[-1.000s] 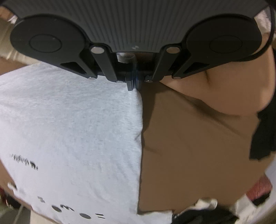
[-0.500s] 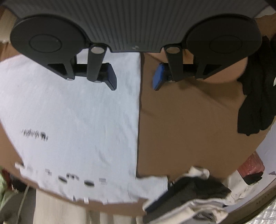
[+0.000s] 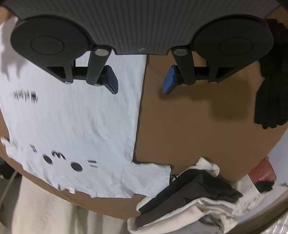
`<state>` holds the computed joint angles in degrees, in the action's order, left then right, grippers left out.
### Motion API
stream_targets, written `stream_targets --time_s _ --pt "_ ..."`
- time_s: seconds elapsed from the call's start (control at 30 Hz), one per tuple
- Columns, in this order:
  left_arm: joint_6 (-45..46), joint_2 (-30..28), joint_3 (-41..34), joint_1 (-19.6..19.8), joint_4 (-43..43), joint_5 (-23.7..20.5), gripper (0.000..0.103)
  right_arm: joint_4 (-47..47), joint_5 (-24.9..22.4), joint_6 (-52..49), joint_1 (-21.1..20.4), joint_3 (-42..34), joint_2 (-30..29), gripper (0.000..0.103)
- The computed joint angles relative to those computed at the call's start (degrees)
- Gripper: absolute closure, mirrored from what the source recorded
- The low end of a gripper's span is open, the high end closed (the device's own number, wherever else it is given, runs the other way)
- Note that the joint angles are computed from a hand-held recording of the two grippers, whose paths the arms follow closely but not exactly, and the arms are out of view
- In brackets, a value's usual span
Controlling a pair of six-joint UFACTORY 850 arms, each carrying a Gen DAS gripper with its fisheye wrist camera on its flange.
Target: Fold clothes
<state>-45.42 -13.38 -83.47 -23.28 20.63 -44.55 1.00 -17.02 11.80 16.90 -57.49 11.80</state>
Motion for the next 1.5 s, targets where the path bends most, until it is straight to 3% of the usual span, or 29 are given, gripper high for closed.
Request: stream_targets --time_s 0.1,0.27,0.37,0.53,0.67,0.83,0.93,1.0,1.07,1.1,1.13,1.17,1.2,1.23,1.3,1.4,1.5 --pt "-0.9 -5.7 -6.6 2.5 0.5 1.0 0.048 1.2 -5.6 -4.7 -1.3 -13.9 -10.5 0.031" --pt "-9.3 -13.6 -13.7 5.9 7.6 6.4 0.037 4.0 -20.0 -0.1 -4.7 -39.2 -29.3 0.031" --pt "-10.0 -19.4 -19.0 7.7 9.1 5.5 0.037 4.1 -23.3 4.1 -6.6 -46.5 -36.7 0.031" --pt "-9.1 -23.6 -20.3 10.6 8.5 10.0 0.037 -3.0 -21.3 14.8 -8.6 -46.8 -41.8 0.031" --pt "-10.7 -26.0 -20.7 12.9 6.3 11.5 0.037 -0.7 -14.4 17.7 -11.2 -42.6 -42.3 0.031" --pt "-12.7 -26.1 -18.9 15.2 2.1 19.2 0.036 4.0 -5.6 20.9 -13.3 -38.3 -43.5 0.030" --pt "-12.1 -26.7 -18.7 15.7 0.6 23.7 0.031 -0.1 0.2 25.9 -13.0 -38.2 -44.8 0.022" --pt "-12.2 -27.9 -19.2 15.8 -0.2 26.0 0.027 -9.4 -1.1 32.6 -12.4 -42.6 -47.8 0.020" --pt "-13.0 -29.5 -20.7 15.6 0.7 26.9 0.024 -17.6 -4.0 37.3 -11.7 -48.2 -51.4 0.025" --pt "-14.2 -30.7 -22.4 15.0 3.9 25.5 0.024 -20.8 -5.6 38.7 -11.4 -51.3 -53.3 0.055" --pt "-13.2 -32.4 -25.2 14.1 7.2 22.2 0.024 -25.5 -6.9 42.3 -11.0 -53.2 -54.2 0.095" --pt "-10.9 -34.5 -28.7 13.1 10.1 18.1 0.024 -30.8 -8.1 46.8 -10.6 -54.4 -54.5 0.096" --pt "-11.0 -35.9 -30.9 12.0 14.9 15.0 0.033 -35.7 -9.4 51.0 -10.2 -55.6 -54.9 0.096" --pt "-12.6 -36.8 -32.2 10.8 20.7 12.4 0.055 -39.5 -9.7 53.0 -9.8 -56.2 -54.7 0.096" --pt "-14.4 -37.8 -33.5 9.6 25.1 9.4 0.080 -45.2 -14.1 50.5 -8.8 -58.7 -55.8 0.097" --pt "-14.4 -38.8 -35.6 9.2 24.7 6.2 0.087 -43.4 -21.6 43.3 -9.0 -62.5 -58.4 0.097" --pt "-15.4 -38.7 -35.9 9.3 24.1 5.1 0.090 -41.4 -24.4 41.0 -9.3 -62.4 -59.2 0.096"
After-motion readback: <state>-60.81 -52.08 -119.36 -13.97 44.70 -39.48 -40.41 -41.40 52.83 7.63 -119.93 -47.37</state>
